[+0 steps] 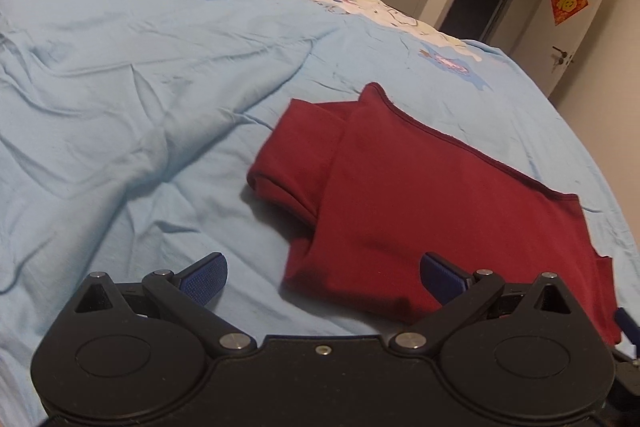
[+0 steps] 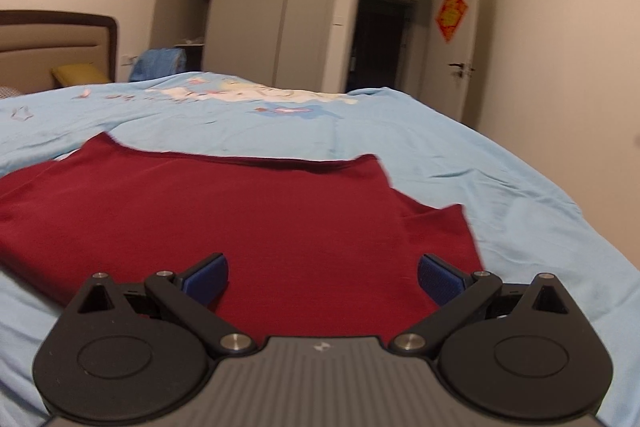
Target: Fold small clothes
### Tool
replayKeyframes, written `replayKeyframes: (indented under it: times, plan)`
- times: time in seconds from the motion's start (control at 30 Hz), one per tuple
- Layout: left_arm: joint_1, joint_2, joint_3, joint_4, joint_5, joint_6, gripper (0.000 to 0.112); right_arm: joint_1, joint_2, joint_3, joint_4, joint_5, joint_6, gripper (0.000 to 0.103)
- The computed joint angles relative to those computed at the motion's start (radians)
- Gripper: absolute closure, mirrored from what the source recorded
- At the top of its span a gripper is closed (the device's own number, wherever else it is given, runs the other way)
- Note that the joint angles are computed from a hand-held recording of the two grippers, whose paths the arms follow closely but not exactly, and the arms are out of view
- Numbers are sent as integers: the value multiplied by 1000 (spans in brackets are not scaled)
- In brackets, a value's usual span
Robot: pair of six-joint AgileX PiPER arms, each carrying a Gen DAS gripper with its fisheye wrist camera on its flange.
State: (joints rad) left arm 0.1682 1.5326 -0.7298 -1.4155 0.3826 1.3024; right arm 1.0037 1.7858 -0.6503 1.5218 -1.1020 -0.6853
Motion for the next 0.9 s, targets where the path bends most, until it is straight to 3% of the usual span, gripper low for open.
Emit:
replayKeyframes:
  times: [0.17, 0.27, 0.47, 0.7, 0.9]
  plan:
    - [26, 33, -14, 4, 71, -47, 10, 4, 39, -54, -34, 39, -22, 0]
    - [30, 47, -20, 5, 89, -63, 10, 13, 52, -61, -44, 21, -22, 0]
    - [22, 68, -27, -23, 89, -56, 10, 1, 103, -52, -99, 16, -2, 0]
    - [-7, 70, -15, -75, 57, -10, 10, -24, 145, 4, -213, 19, 184, 0]
    - [22, 89, 10, -202, 160, 103, 11, -21, 162, 24, -247, -7, 253, 0]
